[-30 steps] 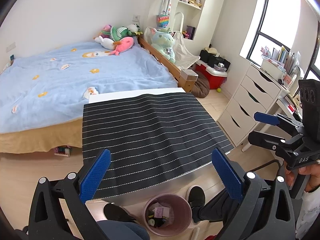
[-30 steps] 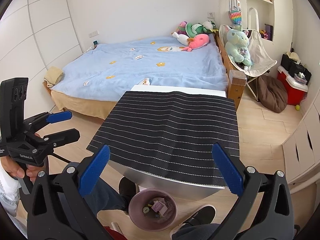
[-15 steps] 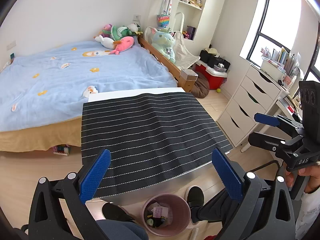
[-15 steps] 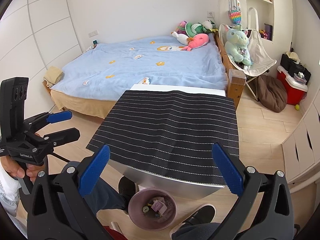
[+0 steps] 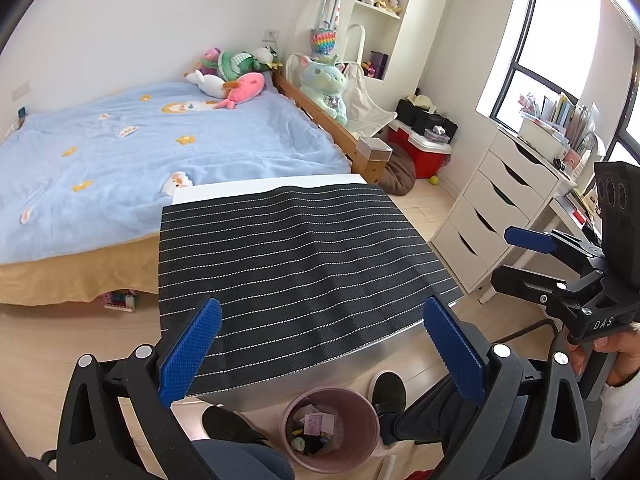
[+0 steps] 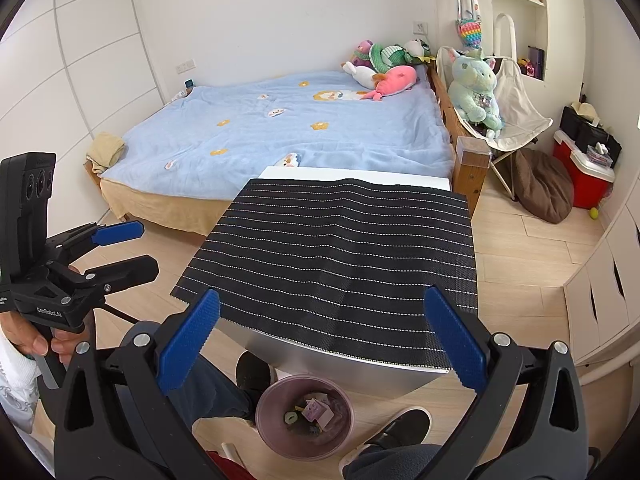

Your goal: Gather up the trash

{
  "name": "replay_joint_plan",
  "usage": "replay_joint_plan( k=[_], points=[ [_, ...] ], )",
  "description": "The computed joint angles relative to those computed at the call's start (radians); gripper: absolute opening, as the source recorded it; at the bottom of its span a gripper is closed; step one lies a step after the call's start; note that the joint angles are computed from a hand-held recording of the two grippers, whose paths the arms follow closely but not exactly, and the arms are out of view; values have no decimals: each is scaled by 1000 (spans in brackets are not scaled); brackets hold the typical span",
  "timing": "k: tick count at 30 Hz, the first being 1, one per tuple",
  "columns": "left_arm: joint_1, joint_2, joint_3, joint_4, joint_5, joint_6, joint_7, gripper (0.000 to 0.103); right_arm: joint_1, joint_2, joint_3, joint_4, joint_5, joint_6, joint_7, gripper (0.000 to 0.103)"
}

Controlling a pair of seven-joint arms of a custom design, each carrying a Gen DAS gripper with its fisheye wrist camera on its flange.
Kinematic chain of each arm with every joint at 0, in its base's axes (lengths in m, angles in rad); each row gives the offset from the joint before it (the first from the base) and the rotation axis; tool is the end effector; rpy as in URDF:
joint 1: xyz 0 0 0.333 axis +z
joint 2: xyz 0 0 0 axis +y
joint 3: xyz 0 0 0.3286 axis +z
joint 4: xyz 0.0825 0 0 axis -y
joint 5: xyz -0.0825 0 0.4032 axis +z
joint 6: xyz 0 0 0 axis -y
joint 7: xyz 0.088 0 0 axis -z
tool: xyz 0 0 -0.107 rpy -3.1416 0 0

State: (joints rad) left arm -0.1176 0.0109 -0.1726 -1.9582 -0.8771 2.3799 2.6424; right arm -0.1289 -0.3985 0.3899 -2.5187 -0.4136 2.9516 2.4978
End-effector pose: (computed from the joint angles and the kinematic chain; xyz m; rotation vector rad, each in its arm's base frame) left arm 0.5867 -0.1830 0.5209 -1.0210 2.6300 -1.2118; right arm 0.4510 0.1599 0.4972 -1.4611 1.8916 -0.6618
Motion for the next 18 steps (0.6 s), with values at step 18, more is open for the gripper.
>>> replay_joint_plan(
  k=[18],
  points=[
    [0, -3, -2, 0, -1, -9, 0, 97, 7, -10, -8, -13, 5, 1, -4, 100]
  ],
)
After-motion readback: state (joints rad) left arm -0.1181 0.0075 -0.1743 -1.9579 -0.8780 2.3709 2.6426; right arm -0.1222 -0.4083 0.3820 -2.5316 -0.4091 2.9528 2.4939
